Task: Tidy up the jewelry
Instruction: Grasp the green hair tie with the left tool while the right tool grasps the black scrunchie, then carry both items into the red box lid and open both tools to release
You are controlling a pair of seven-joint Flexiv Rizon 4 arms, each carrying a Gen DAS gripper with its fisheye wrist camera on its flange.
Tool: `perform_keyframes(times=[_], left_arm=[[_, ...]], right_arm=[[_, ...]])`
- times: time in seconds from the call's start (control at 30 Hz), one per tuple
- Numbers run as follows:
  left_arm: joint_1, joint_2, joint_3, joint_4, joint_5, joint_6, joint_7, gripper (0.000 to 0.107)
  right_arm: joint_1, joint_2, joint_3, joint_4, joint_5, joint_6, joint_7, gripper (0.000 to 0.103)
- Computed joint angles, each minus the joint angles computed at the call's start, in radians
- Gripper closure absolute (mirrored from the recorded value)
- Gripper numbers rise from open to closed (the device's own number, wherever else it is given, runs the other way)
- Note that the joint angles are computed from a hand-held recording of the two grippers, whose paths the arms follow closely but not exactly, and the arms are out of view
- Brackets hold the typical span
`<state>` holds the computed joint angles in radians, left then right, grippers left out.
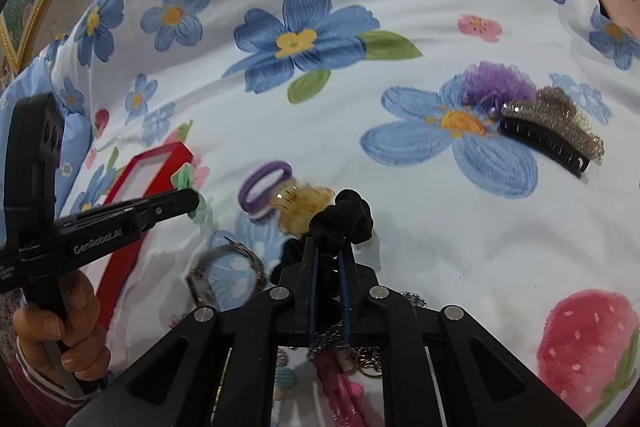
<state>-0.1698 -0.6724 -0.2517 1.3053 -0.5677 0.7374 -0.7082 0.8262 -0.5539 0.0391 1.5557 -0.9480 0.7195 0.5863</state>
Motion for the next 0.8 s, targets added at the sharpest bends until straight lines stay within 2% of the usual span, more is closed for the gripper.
perform_keyframes(times=[0.4,0.6,0.8], left_arm=[[0.071,0.090,0.001,0.105,-0.108,0.016,0.062,0.103],[0.095,0.093,0.021,0.103,-0.121,0.017,0.057,0.103],[0.121,0.073,0.037,0.072,-0.109,0.015,0.031,0.103]], right_arm=[[0.025,-0.033,-0.017,-0.100,-0.038,-0.008,-0.058,0.095],[0.038,-0.087,-0.038,-0.194,-0.016,0.012,-0.132,0.095],[0.048,-0.178,-0.068,-0.340,0.042,0.051,-0.250,0.095]])
